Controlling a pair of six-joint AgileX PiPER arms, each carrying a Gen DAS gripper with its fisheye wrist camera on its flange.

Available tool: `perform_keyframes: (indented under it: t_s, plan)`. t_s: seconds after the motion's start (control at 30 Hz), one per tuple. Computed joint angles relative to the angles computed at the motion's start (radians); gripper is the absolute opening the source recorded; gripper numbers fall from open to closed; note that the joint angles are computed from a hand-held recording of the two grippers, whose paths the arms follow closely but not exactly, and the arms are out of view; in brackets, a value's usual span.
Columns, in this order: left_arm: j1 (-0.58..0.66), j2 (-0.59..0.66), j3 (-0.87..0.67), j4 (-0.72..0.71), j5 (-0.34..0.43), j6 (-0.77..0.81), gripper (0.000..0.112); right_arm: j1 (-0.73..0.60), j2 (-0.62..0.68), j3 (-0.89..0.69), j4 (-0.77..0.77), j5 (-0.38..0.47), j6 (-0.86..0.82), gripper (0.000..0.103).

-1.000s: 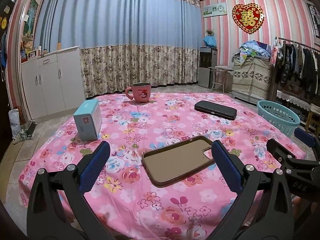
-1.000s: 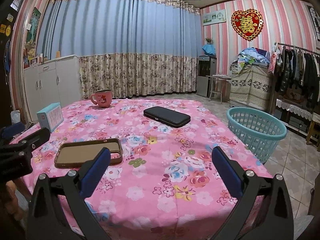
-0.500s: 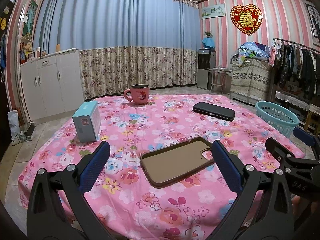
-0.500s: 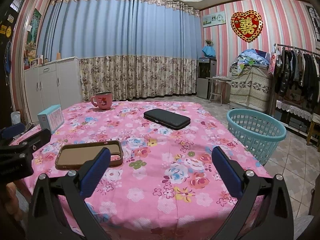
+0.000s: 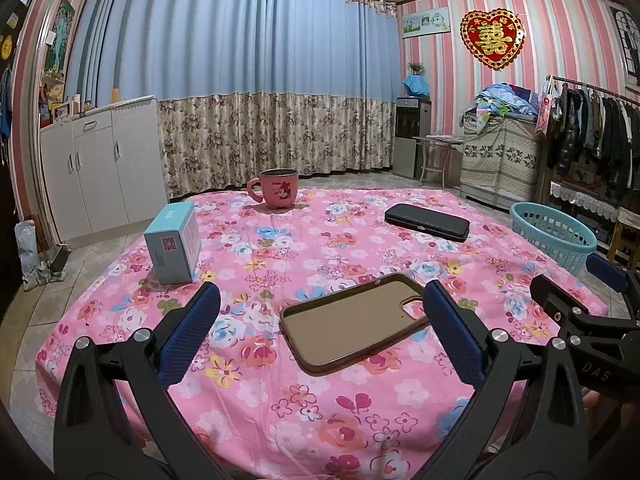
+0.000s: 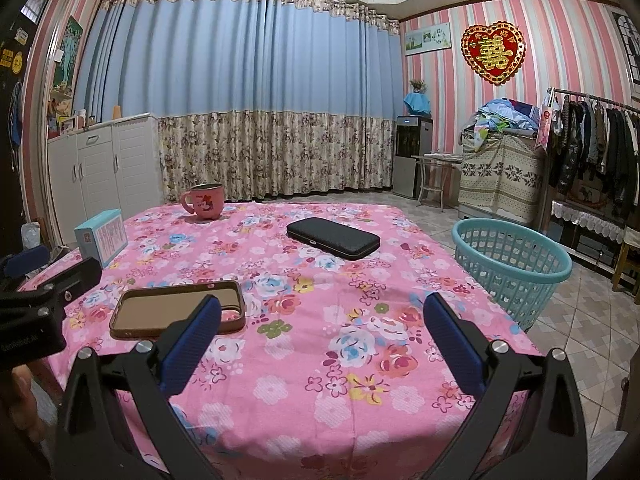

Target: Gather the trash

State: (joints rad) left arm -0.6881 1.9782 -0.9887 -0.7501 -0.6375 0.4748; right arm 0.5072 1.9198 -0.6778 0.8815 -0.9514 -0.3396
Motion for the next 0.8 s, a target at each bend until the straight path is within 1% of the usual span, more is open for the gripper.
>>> perform_keyframes:
  t_s: [0.8]
  plan:
    - [0.003, 0.001, 0.001, 0.000, 0.004, 0.003, 0.098, 0.001, 0.000, 0.001, 0.000, 0.000, 0.001, 0.099]
